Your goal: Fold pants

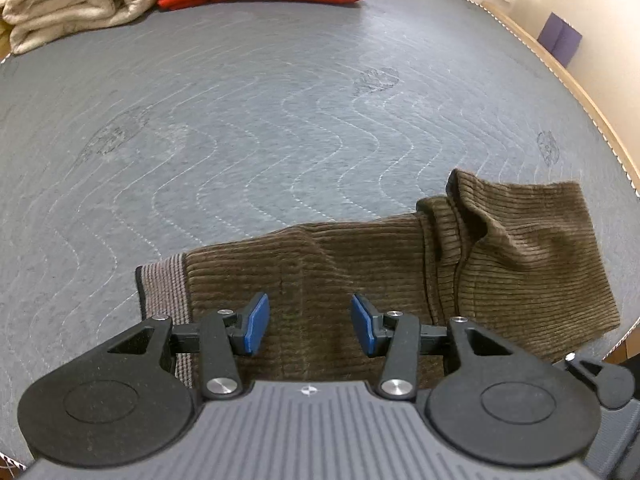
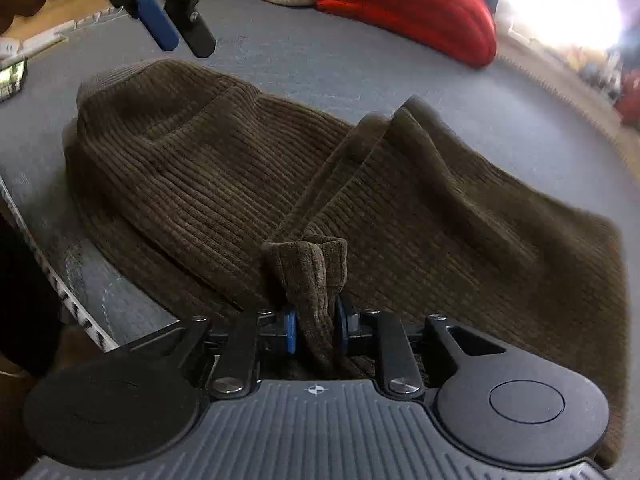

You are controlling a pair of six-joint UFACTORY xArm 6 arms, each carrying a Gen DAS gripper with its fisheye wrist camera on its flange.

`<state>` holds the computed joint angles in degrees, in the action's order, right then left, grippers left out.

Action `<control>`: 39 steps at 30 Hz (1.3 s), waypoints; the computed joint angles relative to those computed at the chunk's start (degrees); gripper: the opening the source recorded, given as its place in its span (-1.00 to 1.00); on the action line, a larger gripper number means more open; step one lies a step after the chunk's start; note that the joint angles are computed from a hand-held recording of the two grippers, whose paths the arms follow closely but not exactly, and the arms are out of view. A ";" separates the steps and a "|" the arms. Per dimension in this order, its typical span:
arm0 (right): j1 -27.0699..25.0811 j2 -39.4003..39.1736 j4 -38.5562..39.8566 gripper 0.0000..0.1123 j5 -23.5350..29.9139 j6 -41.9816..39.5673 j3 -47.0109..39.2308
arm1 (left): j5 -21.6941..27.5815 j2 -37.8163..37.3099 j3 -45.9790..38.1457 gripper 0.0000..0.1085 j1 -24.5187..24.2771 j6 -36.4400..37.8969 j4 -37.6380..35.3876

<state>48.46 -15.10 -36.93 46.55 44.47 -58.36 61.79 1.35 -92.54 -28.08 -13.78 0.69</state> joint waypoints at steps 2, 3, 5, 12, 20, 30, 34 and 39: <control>-0.91 -1.62 2.90 -0.41 -2.14 -3.11 0.15 | -0.54 -0.66 0.76 0.01 0.45 0.30 -0.60; -1.85 -3.28 6.59 -0.41 -4.64 -5.33 1.20 | -0.78 -0.74 0.87 0.04 0.56 0.43 -0.69; -3.83 -6.67 12.98 -0.35 -9.32 -9.89 4.08 | -0.93 -0.91 1.06 0.05 0.76 0.33 -0.60; -7.15 -6.92 9.25 -0.20 -13.52 -1.08 6.19 | -0.20 -0.29 0.52 0.05 0.14 -0.11 0.21; -6.79 -2.81 10.10 -0.75 -13.34 -7.81 5.74 | 0.01 0.38 0.35 0.05 -0.37 -0.67 1.53; -3.64 -10.64 15.04 -0.65 -13.83 -22.95 11.38 | 0.75 2.82 -2.43 0.05 -1.89 0.24 1.21; -2.61 -9.78 8.21 -0.32 -14.23 -17.93 10.80 | 0.83 4.61 -4.34 0.05 -2.39 0.20 -2.13; -1.87 -6.95 3.44 -0.08 -13.25 -18.40 9.42 | -0.22 7.96 -7.60 0.05 -2.61 -0.45 -9.70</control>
